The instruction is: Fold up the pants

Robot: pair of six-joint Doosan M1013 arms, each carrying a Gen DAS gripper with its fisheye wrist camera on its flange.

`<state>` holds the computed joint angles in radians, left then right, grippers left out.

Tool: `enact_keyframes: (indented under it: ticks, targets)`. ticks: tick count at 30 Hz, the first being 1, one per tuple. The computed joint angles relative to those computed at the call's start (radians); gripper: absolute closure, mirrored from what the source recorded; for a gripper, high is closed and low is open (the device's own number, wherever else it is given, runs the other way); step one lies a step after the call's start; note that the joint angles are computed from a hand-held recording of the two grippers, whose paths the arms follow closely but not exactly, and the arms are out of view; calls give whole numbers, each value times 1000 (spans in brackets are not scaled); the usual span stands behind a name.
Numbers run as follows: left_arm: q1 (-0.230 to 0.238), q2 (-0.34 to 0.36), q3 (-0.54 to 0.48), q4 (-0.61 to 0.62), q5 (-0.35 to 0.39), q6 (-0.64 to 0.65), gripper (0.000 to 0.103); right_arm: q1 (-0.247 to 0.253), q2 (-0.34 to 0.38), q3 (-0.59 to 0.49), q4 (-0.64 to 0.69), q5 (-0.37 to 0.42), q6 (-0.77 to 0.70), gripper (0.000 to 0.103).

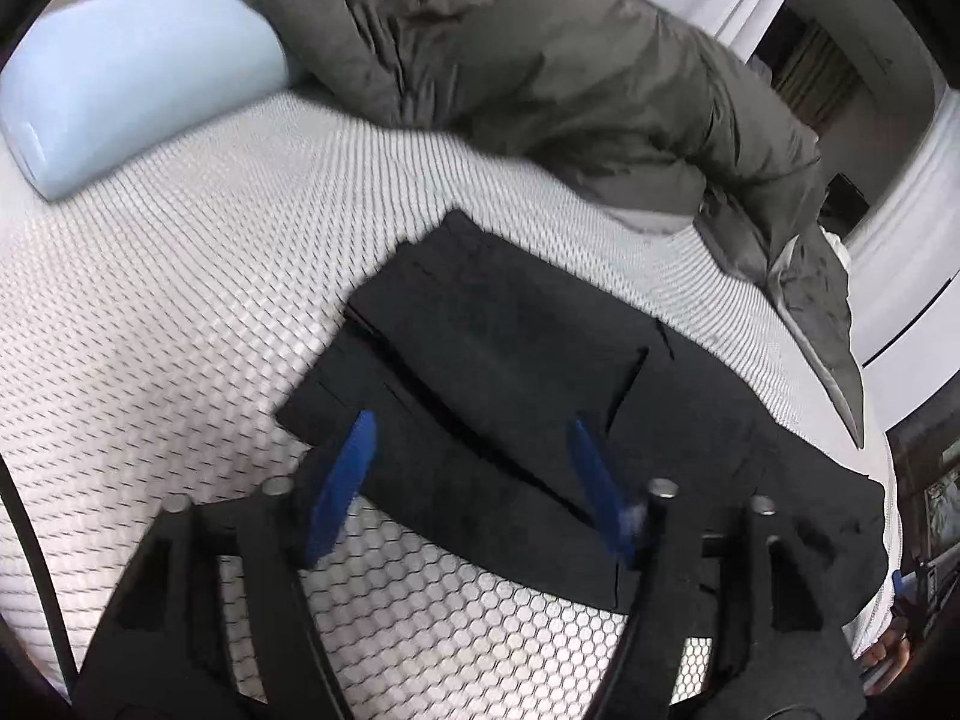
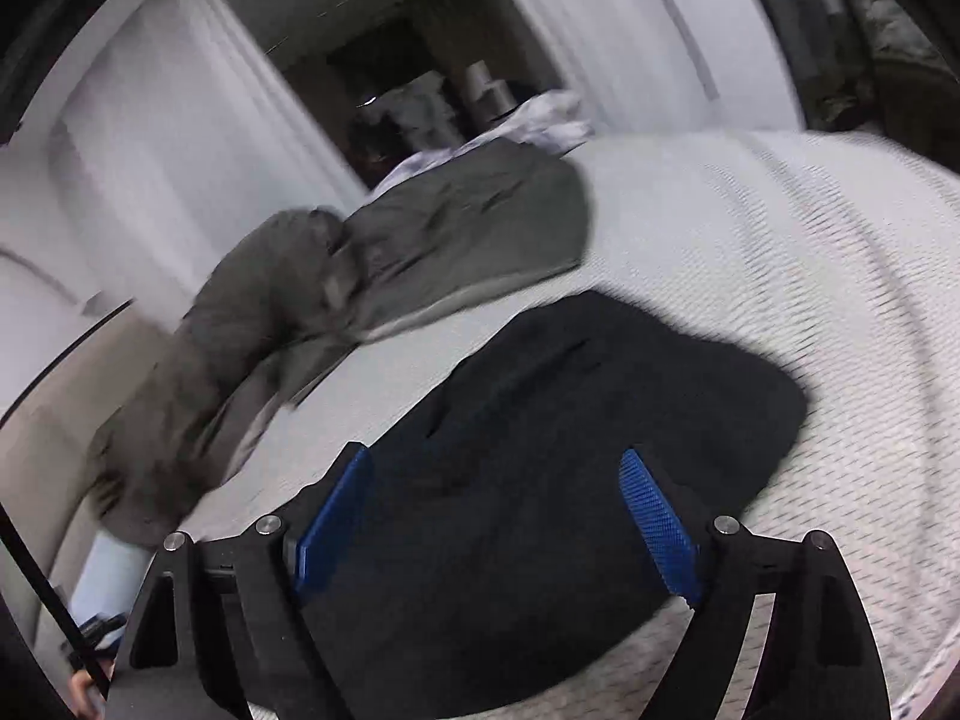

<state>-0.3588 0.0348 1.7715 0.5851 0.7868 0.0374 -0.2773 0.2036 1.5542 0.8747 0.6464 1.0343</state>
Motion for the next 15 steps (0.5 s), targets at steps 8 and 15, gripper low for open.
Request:
enact_keyframes:
  ticks: [8, 15]
  targets:
    - [41, 70, -13, -17, -54, -110, 103, 45, 31, -26, -54, 75, -28, 17]
    - [-27, 6, 46, 129, 23, -211, 103, 24, 11, 1, -14, 67, -47, 17]
